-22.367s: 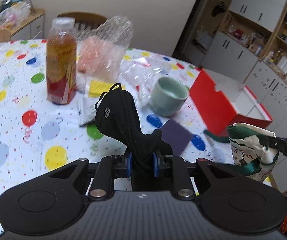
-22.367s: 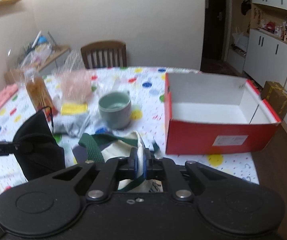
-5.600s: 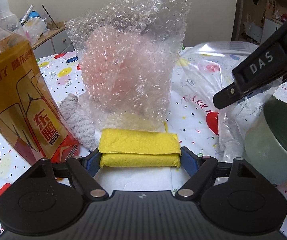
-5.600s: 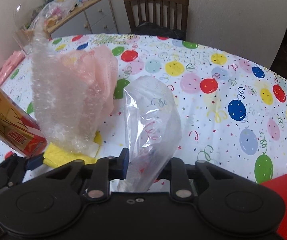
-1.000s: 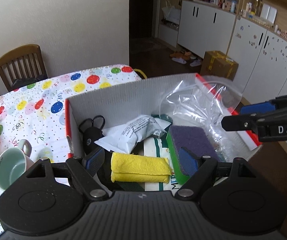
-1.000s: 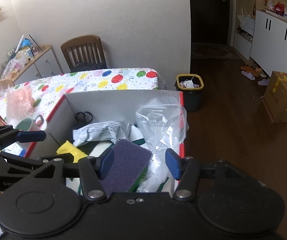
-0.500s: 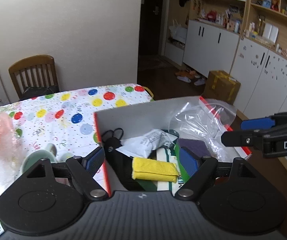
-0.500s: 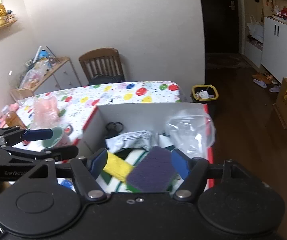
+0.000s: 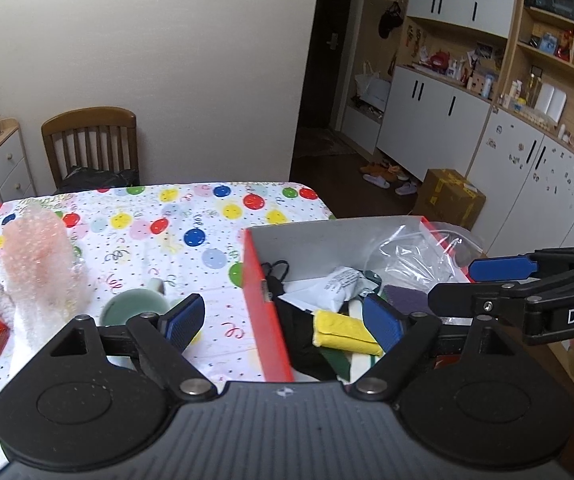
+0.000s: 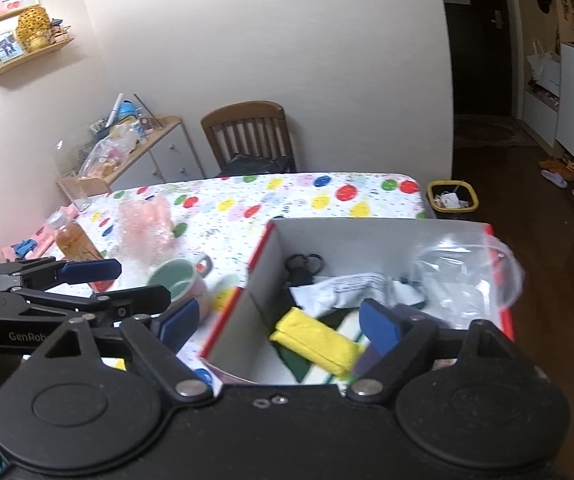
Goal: Organize soft objects
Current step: 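Move both tools back toward the white tissue and bubble wrap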
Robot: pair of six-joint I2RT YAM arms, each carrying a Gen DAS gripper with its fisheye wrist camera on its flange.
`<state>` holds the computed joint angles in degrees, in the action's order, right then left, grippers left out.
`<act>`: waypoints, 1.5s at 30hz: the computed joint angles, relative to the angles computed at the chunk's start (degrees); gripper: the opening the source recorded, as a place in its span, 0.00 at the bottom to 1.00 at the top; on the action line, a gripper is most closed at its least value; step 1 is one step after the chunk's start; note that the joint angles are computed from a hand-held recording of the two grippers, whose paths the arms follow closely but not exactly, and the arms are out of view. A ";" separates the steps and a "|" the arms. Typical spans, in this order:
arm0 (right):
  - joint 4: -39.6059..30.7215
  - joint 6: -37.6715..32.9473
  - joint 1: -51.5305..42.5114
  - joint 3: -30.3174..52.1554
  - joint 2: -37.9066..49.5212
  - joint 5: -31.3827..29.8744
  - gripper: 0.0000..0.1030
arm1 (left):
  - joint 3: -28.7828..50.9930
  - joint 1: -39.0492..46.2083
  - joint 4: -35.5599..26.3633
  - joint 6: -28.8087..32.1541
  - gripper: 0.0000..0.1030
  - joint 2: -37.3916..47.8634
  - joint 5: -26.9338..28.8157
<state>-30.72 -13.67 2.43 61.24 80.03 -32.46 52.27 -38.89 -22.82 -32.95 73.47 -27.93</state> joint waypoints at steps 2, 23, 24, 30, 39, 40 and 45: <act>0.46 1.31 1.81 -0.48 -0.81 0.51 0.89 | -1.73 0.93 -0.14 0.42 0.85 -2.83 0.46; 7.30 16.19 26.69 5.47 6.99 13.41 0.99 | -18.80 33.54 -1.25 11.64 1.00 -27.66 20.07; 7.62 16.62 27.82 6.26 8.10 14.20 0.99 | -19.53 35.76 -0.99 12.79 1.00 -28.12 21.16; 7.29 18.95 33.15 13.09 15.88 17.82 0.99 | -24.65 49.19 2.07 21.00 1.00 -29.02 28.00; 3.85 21.11 40.44 28.68 30.27 23.36 0.99 | -32.13 60.79 16.36 30.44 1.00 -19.87 34.98; 3.30 21.45 41.12 30.68 31.98 24.02 0.99 | -32.56 60.84 18.17 30.83 1.00 -18.06 34.57; -0.30 22.65 43.44 40.65 40.47 25.61 0.99 | -34.29 61.28 26.88 32.55 1.00 -9.78 34.43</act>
